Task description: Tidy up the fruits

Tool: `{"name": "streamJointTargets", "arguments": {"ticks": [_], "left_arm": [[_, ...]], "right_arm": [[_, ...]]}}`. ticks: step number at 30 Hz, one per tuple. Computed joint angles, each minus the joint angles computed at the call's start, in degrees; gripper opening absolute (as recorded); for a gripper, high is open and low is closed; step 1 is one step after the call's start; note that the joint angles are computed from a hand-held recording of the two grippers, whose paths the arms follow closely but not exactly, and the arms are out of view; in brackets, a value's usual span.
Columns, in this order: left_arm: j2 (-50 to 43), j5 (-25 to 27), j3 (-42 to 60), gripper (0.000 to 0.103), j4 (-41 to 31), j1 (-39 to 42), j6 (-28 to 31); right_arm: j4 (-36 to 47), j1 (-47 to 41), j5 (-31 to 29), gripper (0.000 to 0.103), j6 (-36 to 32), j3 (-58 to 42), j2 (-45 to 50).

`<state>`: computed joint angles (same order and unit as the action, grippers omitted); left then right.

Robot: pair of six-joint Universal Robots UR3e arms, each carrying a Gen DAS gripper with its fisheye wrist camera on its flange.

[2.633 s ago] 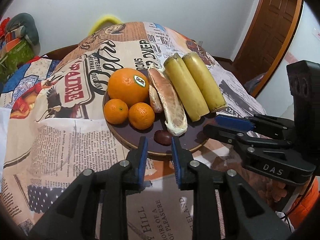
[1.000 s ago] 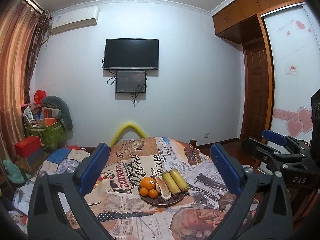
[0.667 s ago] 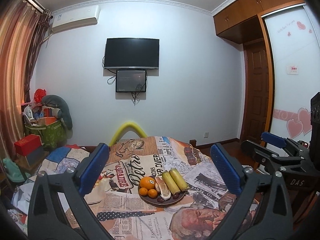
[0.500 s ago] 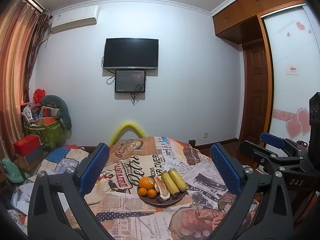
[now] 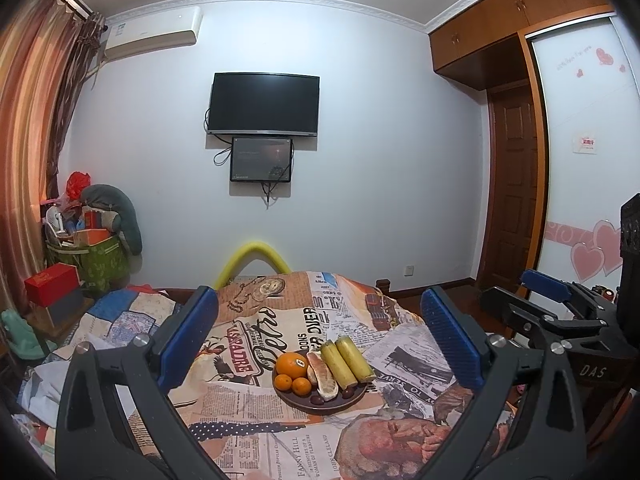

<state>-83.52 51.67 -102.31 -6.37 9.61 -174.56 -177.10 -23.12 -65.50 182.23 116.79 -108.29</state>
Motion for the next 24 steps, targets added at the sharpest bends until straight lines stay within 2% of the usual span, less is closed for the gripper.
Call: {"name": "streamJointTargets", "arguments": {"ticks": [24], "left_arm": [[-1.0,0.0,0.2,0.103,0.8,-0.5,0.5]], "right_arm": [[0.7,-0.5,0.3,0.103,0.4,-0.6,-0.2]]}}
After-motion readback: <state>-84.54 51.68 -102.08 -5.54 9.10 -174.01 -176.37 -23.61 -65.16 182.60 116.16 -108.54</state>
